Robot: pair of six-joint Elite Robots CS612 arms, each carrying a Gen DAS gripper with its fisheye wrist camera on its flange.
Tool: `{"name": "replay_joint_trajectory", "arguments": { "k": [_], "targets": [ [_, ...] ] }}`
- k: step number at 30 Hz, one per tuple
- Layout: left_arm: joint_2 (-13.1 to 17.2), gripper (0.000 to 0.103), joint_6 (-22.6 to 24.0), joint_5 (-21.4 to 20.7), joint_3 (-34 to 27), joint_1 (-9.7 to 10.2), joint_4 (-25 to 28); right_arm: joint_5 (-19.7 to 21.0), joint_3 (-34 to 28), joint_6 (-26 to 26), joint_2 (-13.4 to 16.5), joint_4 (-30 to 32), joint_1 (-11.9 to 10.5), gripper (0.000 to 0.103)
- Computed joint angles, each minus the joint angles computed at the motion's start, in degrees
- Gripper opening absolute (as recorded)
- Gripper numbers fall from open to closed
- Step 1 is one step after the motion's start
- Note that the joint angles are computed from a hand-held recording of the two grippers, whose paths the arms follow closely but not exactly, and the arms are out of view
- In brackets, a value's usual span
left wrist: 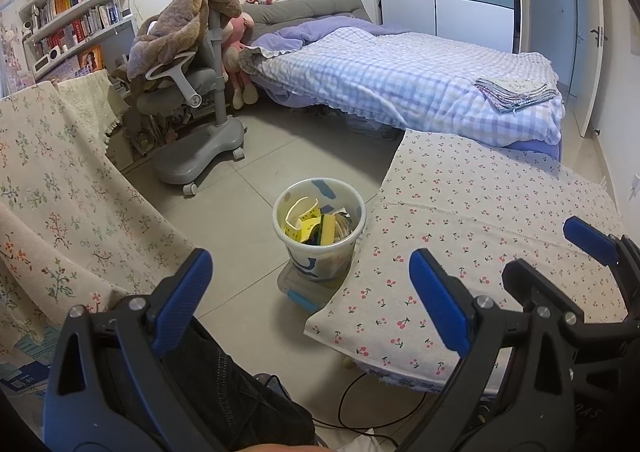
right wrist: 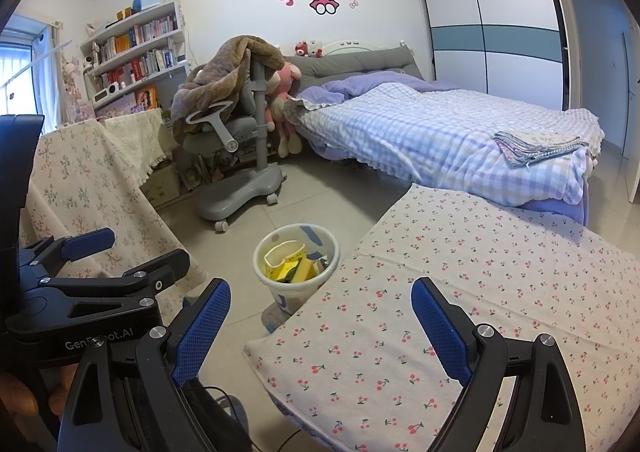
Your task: Collect trash
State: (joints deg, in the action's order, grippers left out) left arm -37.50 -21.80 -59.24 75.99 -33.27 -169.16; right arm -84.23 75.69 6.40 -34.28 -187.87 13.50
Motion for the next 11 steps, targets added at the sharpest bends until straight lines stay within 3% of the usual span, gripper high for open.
{"name": "replay_joint_trajectory", "arguments": {
  "k": [11],
  "targets": [
    [0.02, 0.099, 0.02, -0.05, -0.02, 0.01, 0.04, -0.22, -0.07, 0.07, 0.03, 0.00, 0.04, 0.093]
  ]
}}
